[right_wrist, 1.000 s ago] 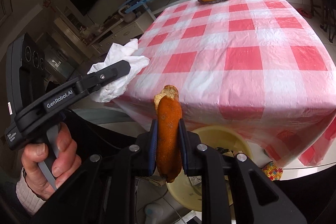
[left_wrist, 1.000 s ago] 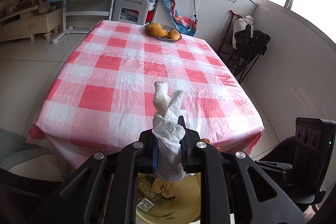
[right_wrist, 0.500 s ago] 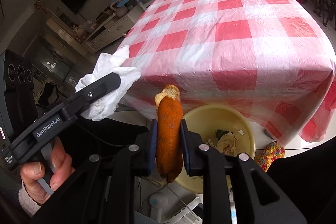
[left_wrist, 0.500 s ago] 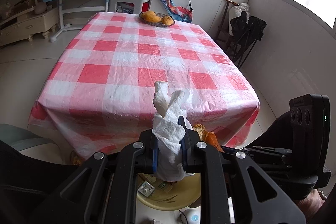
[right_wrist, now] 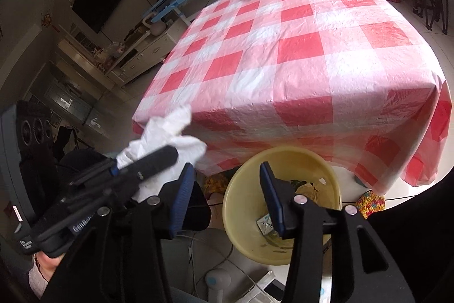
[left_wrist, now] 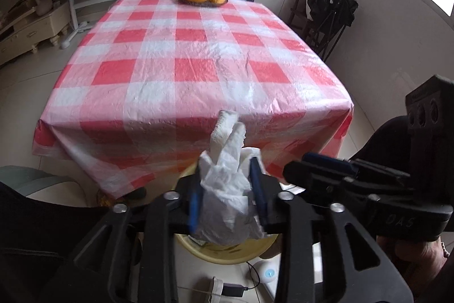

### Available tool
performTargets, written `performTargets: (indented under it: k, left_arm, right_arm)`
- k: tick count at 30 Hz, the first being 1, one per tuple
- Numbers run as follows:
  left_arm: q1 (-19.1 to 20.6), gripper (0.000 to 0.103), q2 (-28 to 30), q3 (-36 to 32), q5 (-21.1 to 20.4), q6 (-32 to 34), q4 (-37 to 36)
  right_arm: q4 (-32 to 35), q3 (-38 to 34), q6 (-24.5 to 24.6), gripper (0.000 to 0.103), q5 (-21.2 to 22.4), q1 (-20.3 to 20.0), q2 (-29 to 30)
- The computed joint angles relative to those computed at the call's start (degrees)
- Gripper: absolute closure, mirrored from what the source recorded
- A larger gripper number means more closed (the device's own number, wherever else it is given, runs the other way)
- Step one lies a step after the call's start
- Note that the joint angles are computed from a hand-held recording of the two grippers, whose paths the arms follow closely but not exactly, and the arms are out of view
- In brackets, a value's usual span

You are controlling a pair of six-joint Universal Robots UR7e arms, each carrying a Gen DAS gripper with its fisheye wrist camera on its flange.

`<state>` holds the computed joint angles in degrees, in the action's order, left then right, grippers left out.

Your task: Collect trash

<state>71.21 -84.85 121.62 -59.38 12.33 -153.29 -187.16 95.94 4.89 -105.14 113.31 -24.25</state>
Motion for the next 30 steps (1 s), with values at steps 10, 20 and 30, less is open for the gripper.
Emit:
performTargets:
  k: [10, 20, 30]
  left_arm:
    - [-1.7, 0.021, 1.5, 2.9, 8.6, 3.5, -17.2]
    - [-2.8, 0.007, 2.7, 3.7, 12.7, 7.3, -33.0]
    - [-3.3, 0.007, 3.3, 3.9, 15.0, 8.9, -38.6]
  right_arm:
    - [-11.1, -2.6, -3.1, 0.022, -15.1, 3.3, 3.6]
    - [-23.2, -8.3, -22.9, 0.009, -25.1, 7.4, 9.9]
    - [-26.4, -9.3, -24.8, 0.008, -26.4, 7.5, 10.7]
